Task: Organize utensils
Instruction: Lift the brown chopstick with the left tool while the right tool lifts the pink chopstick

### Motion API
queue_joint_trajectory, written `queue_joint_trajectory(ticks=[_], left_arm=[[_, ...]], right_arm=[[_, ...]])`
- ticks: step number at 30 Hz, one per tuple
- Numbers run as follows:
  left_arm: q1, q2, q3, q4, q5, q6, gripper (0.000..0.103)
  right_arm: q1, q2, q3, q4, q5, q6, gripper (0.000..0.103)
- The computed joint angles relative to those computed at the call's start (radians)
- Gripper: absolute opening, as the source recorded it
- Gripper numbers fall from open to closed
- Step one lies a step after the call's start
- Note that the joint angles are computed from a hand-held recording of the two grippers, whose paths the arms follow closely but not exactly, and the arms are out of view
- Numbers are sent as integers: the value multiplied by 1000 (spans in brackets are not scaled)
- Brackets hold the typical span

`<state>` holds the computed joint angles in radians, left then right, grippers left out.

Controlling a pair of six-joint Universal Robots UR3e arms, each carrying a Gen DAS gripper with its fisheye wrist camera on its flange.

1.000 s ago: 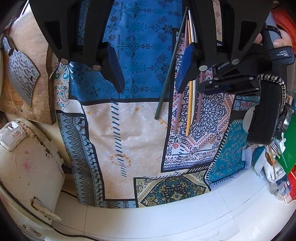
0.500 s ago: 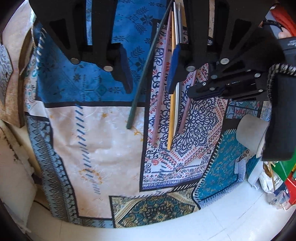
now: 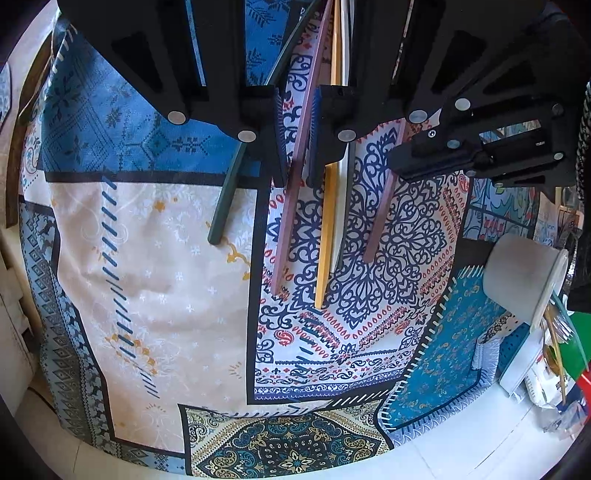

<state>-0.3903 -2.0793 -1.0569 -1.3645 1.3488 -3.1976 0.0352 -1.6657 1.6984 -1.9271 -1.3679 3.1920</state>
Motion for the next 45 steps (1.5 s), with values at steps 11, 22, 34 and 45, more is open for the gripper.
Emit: queue_joint_trajectory(ticks=[11, 22, 34, 45], left_arm=[[-47, -104, 147, -46, 39, -25, 5], [-109, -252, 399, -147, 104, -19, 5], [-84, -192, 329, -95, 84, -19, 4], [-58, 43, 84, 81, 82, 3, 3]], right_arm=[[-79, -95, 36, -1, 45, 5, 7], [-197, -287, 80, 56, 107, -18, 7], [-254, -386, 49, 106, 109, -19, 7], [-179, -380, -21, 67, 37, 47, 7]])
